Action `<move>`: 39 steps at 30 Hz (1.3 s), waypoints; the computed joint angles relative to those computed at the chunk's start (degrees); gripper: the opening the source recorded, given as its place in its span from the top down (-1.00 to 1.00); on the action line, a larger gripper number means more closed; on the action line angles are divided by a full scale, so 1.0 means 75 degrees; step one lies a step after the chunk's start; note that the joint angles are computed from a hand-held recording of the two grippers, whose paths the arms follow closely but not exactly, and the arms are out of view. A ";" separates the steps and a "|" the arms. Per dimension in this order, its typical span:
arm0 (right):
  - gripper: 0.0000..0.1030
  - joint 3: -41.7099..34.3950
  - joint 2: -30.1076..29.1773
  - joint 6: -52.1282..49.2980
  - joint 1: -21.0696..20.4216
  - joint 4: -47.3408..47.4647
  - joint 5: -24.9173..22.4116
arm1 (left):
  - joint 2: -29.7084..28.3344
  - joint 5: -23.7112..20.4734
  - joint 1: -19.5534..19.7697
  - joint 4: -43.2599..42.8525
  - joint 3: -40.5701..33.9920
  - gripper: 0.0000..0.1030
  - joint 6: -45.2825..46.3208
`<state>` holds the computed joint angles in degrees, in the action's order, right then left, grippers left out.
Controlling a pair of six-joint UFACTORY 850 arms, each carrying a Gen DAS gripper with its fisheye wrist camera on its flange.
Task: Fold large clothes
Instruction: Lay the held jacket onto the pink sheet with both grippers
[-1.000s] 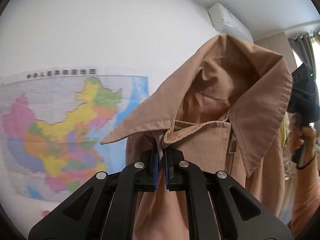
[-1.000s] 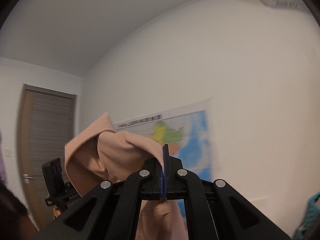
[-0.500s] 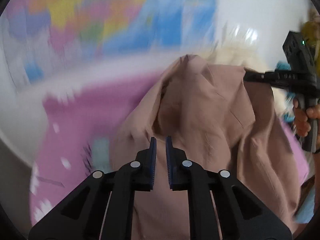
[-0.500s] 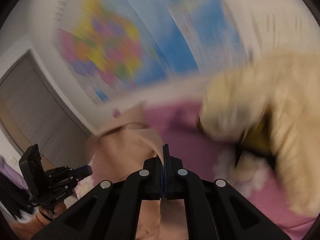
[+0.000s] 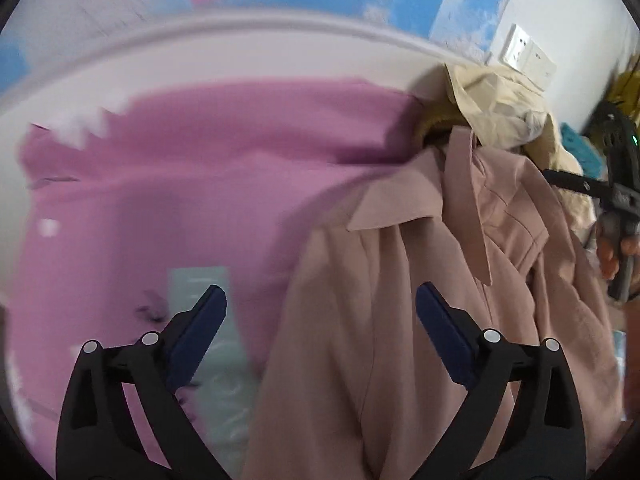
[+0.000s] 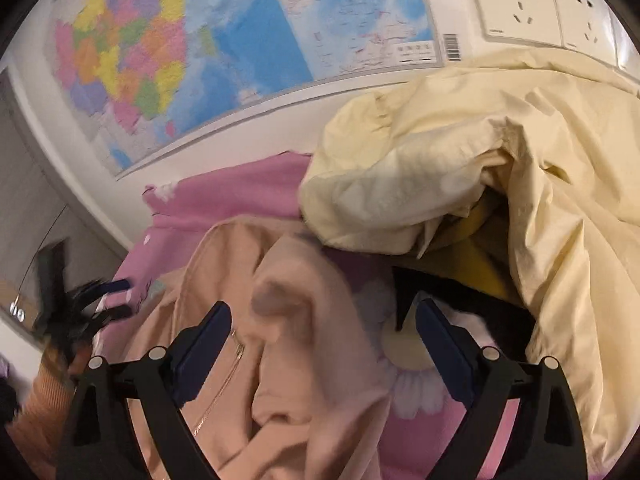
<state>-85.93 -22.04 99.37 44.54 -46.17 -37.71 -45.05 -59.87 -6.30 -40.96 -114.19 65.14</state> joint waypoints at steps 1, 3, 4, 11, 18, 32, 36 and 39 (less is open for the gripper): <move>-0.78 -0.0144 -0.0122 -0.0460 0.0009 0.0299 -0.0081 | -0.0384 -0.0499 -0.0047 0.0143 -0.0516 -0.83 -0.0122; -0.78 -0.0564 -0.0475 -0.1112 0.0088 0.0609 -0.0783 | -0.0937 -0.1162 -0.0141 0.0382 -0.1172 -0.83 -0.0282; -0.76 -0.0847 -0.0739 -0.1591 0.0125 0.0811 -0.1172 | -0.1257 -0.1580 -0.0174 0.0484 -0.1602 -0.83 -0.0428; 0.95 -0.1520 -0.1162 -0.2163 0.0162 0.0770 -0.1431 | -0.0770 -0.1432 0.0073 -0.0228 -0.0815 0.95 0.0011; 0.95 -0.1847 -0.0570 -0.0926 0.0035 -0.1175 -0.1622 | -0.0003 -0.1198 0.1104 -0.2446 -0.0566 0.94 0.0000; -0.67 -0.1837 -0.0838 -0.1927 0.0316 0.0169 -0.2167 | -0.0488 0.1244 0.0627 0.0273 -0.0711 -0.09 -0.1986; -0.82 -0.1609 -0.0802 -0.2823 0.0957 0.1279 -0.1712 | 0.0328 0.1593 0.0874 -0.0653 0.0449 -0.29 -0.0507; -0.86 -0.1563 -0.1158 -0.3154 0.1307 0.2543 -0.1549 | 0.0828 0.1732 0.0962 -0.1058 0.1126 -0.43 0.0356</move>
<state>-97.65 -30.73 75.72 54.35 -27.10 -49.33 -38.83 -46.88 0.91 -48.89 -105.75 67.81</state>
